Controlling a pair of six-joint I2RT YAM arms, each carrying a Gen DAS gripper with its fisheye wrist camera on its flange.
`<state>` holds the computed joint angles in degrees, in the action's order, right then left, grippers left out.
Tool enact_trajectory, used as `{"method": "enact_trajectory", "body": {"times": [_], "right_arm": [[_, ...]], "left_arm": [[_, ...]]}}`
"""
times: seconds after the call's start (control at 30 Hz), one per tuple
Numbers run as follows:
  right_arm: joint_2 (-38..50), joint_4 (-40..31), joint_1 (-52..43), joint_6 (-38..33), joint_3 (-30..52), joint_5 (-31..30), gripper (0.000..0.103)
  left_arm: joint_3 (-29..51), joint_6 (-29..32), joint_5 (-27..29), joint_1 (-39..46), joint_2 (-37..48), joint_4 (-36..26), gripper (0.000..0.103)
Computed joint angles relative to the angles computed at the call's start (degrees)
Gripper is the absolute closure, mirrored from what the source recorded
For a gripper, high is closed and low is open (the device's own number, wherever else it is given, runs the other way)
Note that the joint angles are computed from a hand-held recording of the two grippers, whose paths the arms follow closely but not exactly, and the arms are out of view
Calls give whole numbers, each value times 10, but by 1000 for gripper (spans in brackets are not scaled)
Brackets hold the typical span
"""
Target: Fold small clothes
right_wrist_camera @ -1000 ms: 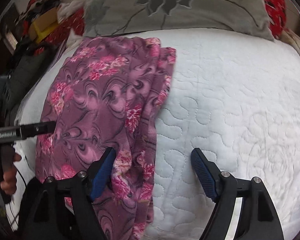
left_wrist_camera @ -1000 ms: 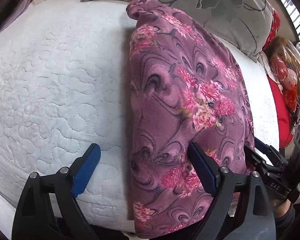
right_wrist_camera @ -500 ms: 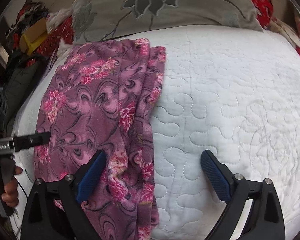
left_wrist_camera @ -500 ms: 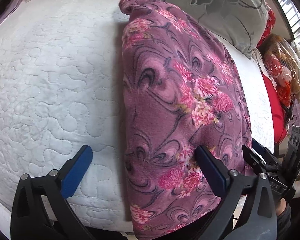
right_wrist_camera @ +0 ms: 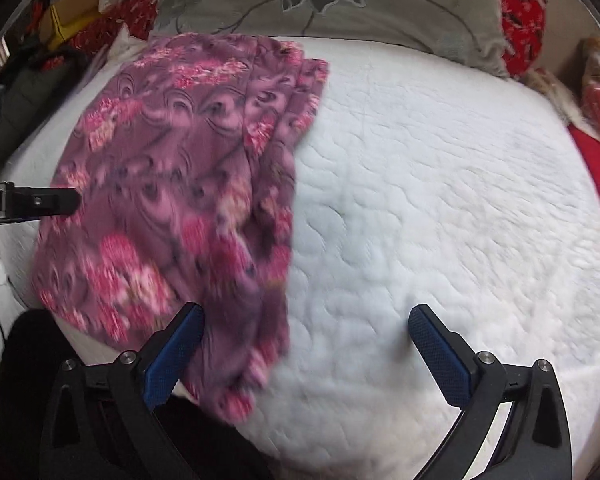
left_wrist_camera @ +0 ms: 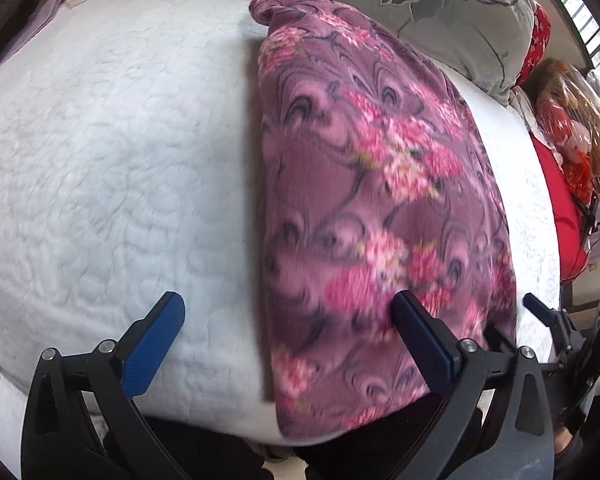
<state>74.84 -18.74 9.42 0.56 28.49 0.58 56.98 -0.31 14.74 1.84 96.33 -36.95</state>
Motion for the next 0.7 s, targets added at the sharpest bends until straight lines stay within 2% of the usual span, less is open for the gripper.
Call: {"method": "enact_trajectory", "body": {"times": [0.23, 0.47, 0.7], "right_arm": [[-151, -85, -7, 50, -39, 42, 1], [-231, -164, 46, 86, -30, 92, 1], [-290, -227, 129, 133, -13, 142, 1]], "left_arm": [[-76, 38, -32, 9, -101, 4, 0], [-114, 53, -45, 14, -168, 6, 0], [-165, 55, -95, -4, -260, 33, 0]]}}
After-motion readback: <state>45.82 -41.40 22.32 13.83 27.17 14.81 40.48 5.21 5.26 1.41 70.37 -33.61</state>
